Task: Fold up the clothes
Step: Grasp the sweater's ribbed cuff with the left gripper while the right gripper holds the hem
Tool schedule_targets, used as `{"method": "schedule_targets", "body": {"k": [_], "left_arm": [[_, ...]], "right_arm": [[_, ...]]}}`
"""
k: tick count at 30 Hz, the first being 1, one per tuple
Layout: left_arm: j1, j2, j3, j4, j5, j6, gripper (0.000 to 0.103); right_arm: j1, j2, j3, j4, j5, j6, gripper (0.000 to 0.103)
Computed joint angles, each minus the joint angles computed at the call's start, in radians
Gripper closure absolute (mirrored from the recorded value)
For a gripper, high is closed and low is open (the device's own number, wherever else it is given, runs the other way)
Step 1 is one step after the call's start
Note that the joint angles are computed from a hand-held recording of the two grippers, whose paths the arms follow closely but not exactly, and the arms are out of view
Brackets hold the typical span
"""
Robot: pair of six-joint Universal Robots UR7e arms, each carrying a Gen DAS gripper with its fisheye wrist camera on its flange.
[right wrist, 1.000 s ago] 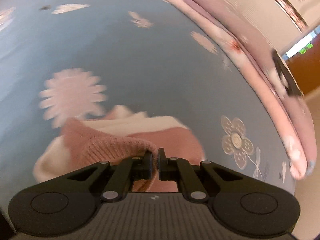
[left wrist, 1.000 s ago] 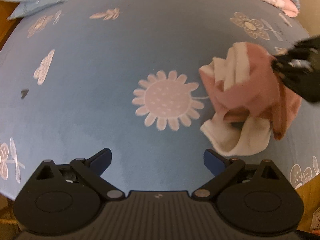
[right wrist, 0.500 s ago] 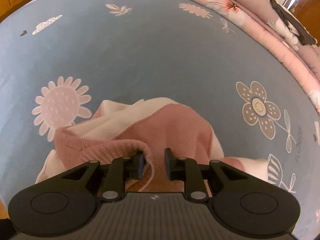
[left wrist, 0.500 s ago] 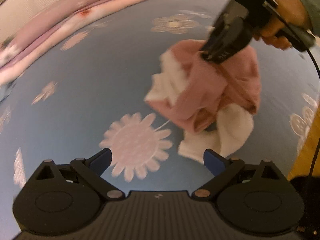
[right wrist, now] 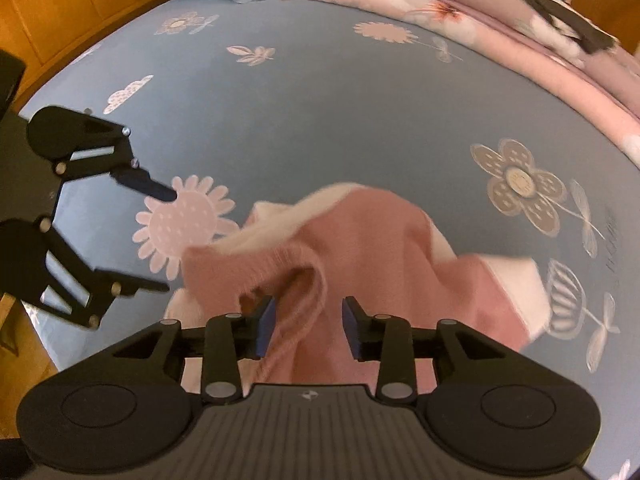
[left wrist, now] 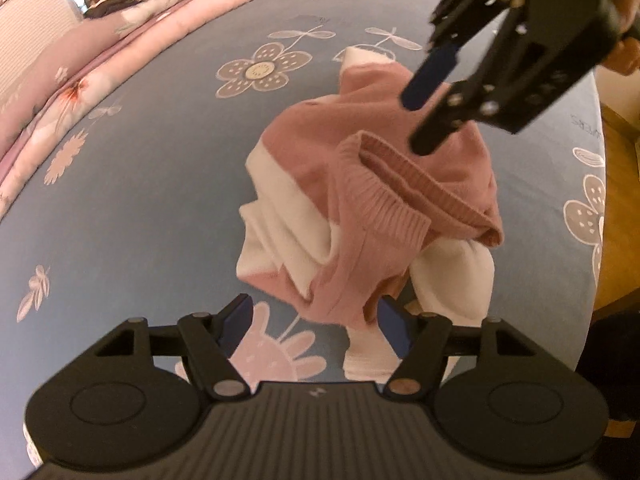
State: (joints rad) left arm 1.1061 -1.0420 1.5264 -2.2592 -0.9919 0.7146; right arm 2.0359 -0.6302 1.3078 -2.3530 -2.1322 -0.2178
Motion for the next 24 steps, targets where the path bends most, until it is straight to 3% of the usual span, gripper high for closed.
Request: {"method": "schedule_targets", "body": {"k": [6, 12, 14, 15, 16, 19, 23, 24], "left_arm": [[-0.001, 0.026, -0.005, -0.001, -0.042, 0.149, 0.055], [-0.002, 0.064, -0.033, 0.017, -0.055, 0.248, 0.058], [-0.004, 0.076, -0.050, 0.042, -0.055, 0.264, 0.072], [-0.007, 0.080, -0.057, 0.056, -0.049, 0.276, 0.090], [-0.011, 0.084, -0.065, 0.070, -0.043, 0.288, 0.095], [-0.023, 0.071, -0.075, 0.111, -0.052, 0.310, 0.096], [-0.031, 0.044, -0.037, 0.026, -0.062, 0.400, 0.094], [-0.030, 0.049, -0.038, 0.018, -0.055, 0.401, 0.089]], "right_arm": [[0.003, -0.079, 0.118, 0.025, -0.021, 0.138, 0.058], [0.003, -0.121, 0.191, 0.044, -0.007, 0.240, 0.057], [0.005, -0.128, 0.201, 0.052, -0.011, 0.255, 0.057], [0.006, -0.133, 0.206, 0.054, -0.012, 0.263, 0.057], [0.006, -0.138, 0.212, 0.056, -0.014, 0.271, 0.057], [0.007, -0.156, 0.228, 0.056, -0.017, 0.292, 0.057], [0.004, -0.175, 0.247, 0.052, -0.016, 0.300, 0.057], [0.002, -0.179, 0.251, 0.053, -0.012, 0.300, 0.057]]}}
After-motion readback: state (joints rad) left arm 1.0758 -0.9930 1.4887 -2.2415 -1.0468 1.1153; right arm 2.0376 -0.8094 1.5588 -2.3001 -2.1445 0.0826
